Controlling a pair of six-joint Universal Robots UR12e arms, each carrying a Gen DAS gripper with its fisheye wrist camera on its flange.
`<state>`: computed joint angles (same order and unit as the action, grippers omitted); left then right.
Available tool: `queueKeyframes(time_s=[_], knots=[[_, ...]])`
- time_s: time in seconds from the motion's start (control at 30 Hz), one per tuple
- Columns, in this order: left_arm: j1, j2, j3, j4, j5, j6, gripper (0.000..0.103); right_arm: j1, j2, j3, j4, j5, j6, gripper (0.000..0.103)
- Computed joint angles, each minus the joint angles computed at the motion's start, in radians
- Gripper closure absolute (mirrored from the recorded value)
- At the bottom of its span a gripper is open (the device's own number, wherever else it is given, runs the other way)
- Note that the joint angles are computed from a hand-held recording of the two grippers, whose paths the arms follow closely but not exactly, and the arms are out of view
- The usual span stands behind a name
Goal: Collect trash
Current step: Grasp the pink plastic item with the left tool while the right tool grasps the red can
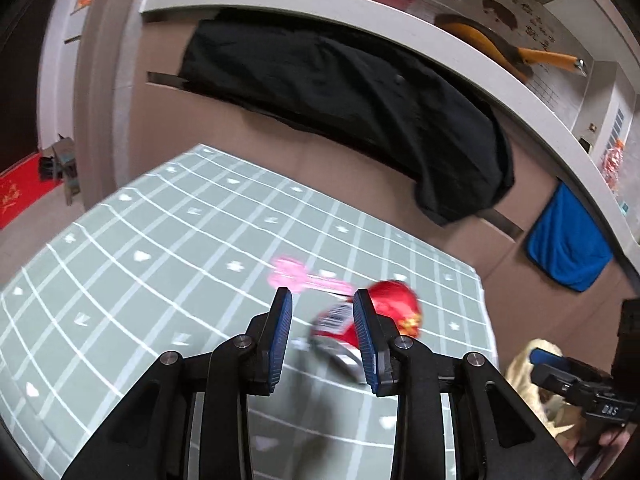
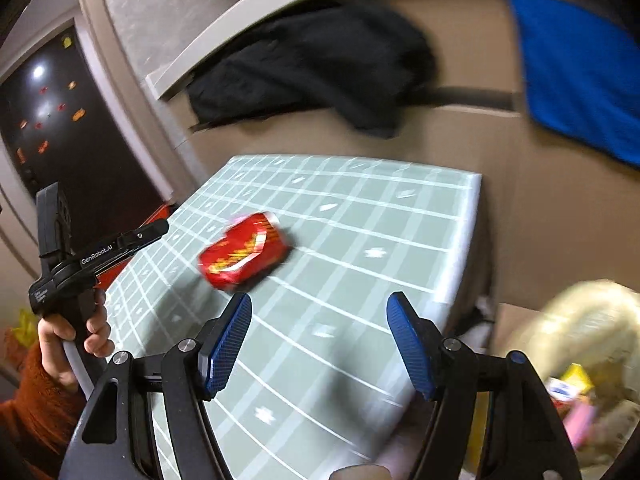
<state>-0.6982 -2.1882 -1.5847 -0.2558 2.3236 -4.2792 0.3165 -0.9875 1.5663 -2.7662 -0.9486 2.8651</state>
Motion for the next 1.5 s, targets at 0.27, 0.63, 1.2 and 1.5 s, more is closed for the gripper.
queueKeyframes(time_s=[0.27, 0.63, 1.2, 1.5], knots=[[0.016, 0.054, -0.123, 0.088, -0.007, -0.016, 0.07, 0.086, 0.105, -0.143, 0.123, -0.005, 0.076, 0.036], [0.06, 0.076, -0.17, 0.148, -0.063, 0.057, 0.069, 0.117, 0.213, -0.303, 0.242, 0.024, 0.143, 0.034], [0.207, -0.061, 0.05, 0.048, -0.375, 0.31, 0.068, 0.026, 0.161, -0.241, 0.367, 0.116, -0.036, 0.05], [0.202, -0.048, 0.005, 0.044, -0.553, 0.3, 0.068, -0.003, 0.119, -0.169, 0.166, -0.027, -0.024, 0.05]])
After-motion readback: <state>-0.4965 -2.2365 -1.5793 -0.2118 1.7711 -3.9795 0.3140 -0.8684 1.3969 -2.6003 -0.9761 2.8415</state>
